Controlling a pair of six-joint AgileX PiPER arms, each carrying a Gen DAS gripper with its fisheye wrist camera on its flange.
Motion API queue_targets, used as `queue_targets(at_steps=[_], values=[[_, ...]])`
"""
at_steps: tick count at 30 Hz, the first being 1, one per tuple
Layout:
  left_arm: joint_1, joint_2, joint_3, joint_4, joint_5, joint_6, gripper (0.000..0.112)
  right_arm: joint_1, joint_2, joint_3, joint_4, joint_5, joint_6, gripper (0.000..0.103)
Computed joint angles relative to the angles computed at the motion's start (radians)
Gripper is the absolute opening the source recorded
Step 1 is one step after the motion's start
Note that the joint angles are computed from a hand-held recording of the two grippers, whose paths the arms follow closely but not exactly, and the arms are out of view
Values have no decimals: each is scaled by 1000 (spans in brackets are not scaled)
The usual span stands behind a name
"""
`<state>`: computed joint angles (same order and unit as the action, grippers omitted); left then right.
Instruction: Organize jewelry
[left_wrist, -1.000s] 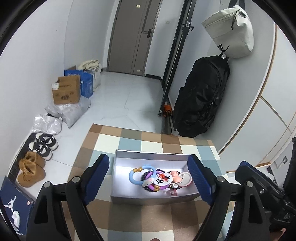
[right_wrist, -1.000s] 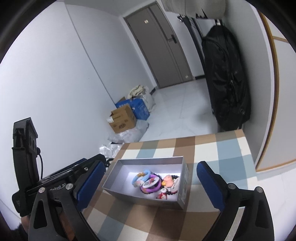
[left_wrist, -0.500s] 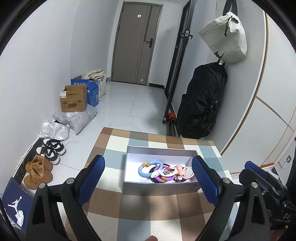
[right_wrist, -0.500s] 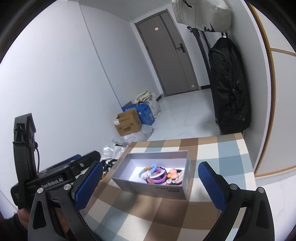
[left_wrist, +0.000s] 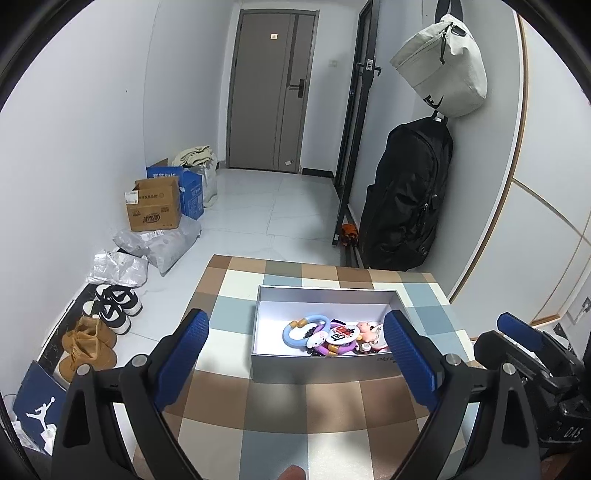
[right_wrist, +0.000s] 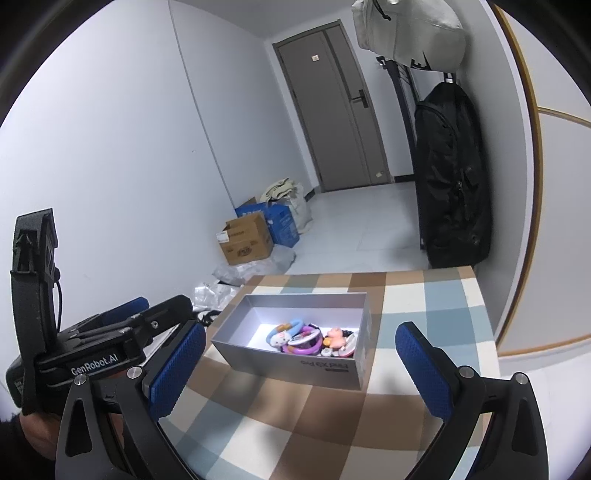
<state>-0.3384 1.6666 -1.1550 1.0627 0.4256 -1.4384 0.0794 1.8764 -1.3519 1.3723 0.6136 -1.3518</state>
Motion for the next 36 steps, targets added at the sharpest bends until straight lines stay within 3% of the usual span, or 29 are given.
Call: queue_targets(at_steps=[17, 22, 36], values=[[13, -3, 1, -67, -25, 41, 93, -9, -4, 9, 1, 11, 6, 103], [25, 1, -8, -147, -54, 115, 93, -6, -3, 7, -1, 9, 9, 103], [22, -8, 2, -110, -60, 83, 93, 5, -10, 13, -10, -3, 16, 103]])
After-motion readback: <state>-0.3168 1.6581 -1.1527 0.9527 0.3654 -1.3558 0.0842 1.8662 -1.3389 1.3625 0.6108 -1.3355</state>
